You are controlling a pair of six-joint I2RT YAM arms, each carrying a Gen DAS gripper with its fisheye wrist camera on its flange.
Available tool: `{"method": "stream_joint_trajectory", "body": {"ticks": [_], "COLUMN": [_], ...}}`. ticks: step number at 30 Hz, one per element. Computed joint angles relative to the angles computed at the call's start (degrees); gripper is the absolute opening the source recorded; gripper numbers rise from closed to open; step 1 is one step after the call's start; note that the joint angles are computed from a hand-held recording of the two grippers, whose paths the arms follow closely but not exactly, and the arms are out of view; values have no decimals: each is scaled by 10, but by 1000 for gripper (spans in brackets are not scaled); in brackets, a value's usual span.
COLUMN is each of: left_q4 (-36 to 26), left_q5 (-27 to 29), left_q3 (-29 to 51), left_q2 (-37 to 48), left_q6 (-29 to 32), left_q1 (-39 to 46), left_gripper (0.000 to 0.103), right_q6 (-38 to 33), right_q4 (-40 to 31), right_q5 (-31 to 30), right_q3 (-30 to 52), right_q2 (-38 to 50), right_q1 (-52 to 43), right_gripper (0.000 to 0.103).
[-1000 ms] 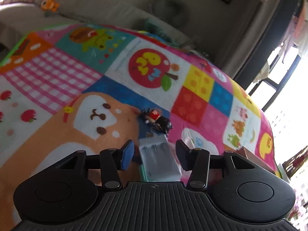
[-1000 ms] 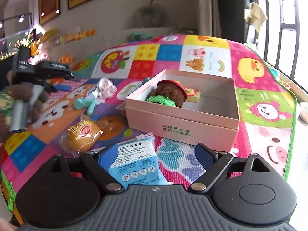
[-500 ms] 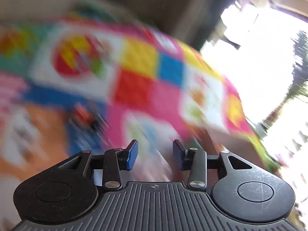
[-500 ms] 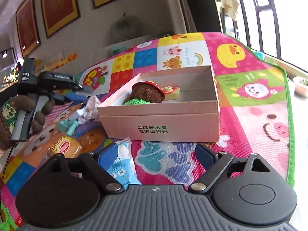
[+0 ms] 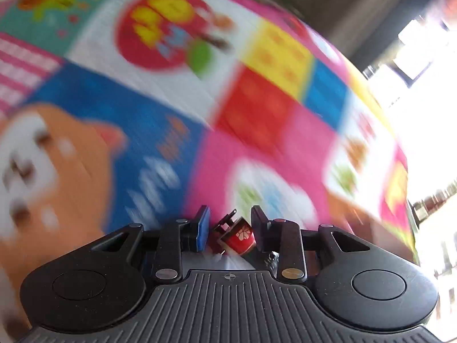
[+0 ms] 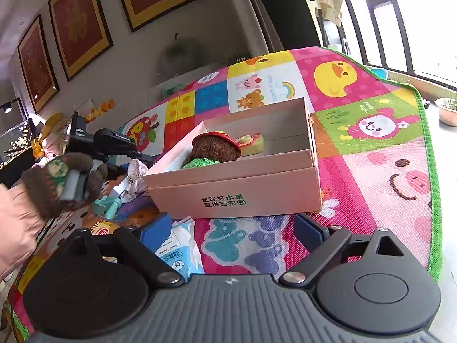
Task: Organize objects
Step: 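Carry the bread bun with left tool while right carries the blue packet toward the box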
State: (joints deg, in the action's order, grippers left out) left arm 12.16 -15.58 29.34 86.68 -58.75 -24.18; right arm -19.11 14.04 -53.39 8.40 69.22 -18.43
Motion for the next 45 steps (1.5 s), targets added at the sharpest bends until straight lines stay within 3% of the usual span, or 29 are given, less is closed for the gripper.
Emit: {"method": "stream_joint_trajectory", "body": {"ticks": [3, 6, 8, 10, 14, 16, 19, 23, 26, 30, 31, 33, 36, 40, 42, 44, 45], "left_q4": [-22, -76, -165, -273, -418, -389, -243, -113, -117, -227, -233, -210, -249, -262, -378, -566, -629], "left_q5": [8, -110, -226, -302, -342, -341, -300, -257, -260, -245, -232, -229, -240, -237, -298, -348, -351], "left_q3": [-11, -36, -35, -15, 52, 81, 91, 120, 164, 265, 277, 275, 283, 232, 245, 293, 308], "left_q2": [-30, -117, -181, -213, -157, -92, -20, 70, 118, 180, 192, 200, 188, 120, 106, 132, 145], "left_q6": [-8, -17, -54, -115, -231, -245, -224, -205, -221, -221, -212, -194, -182, -147, -226, -365, -414], "left_q1": [-65, -165, -253, -348, -533, -590, -603, -591, -557, -511, -498, -487, -503, -549, -595, -621, -621], "left_gripper": [35, 30, 31, 31, 31, 31, 31, 31, 31, 32, 38, 38, 34, 34, 35, 35, 35], "right_q6": [2, 8, 10, 10, 7, 5, 11, -26, -72, -116, -125, -143, -183, -332, -374, -376, -360], "right_q4": [3, 9, 12, 16, 11, 2, -17, -82, -124, -148, -147, -147, -172, -309, -346, -354, -342], "right_q5": [-2, 2, 2, 5, 14, 17, 31, 27, 21, -8, -14, -22, -36, -53, -55, -53, -51], "right_q3": [-2, -7, -10, -13, -11, -6, 4, 19, 22, 27, 28, 30, 40, 84, 84, 78, 70], "right_q2": [-3, -9, -13, -18, -22, -20, -22, -65, -103, -98, -87, -65, -38, -14, -33, -60, -75], "right_q1": [-2, -1, -1, 0, 7, 9, 6, -34, -86, -170, -185, -201, -216, -193, -168, -136, -117], "right_gripper": [93, 94, 97, 98, 102, 103, 103, 103, 103, 103, 103, 103, 103, 103, 103, 103, 103]}}
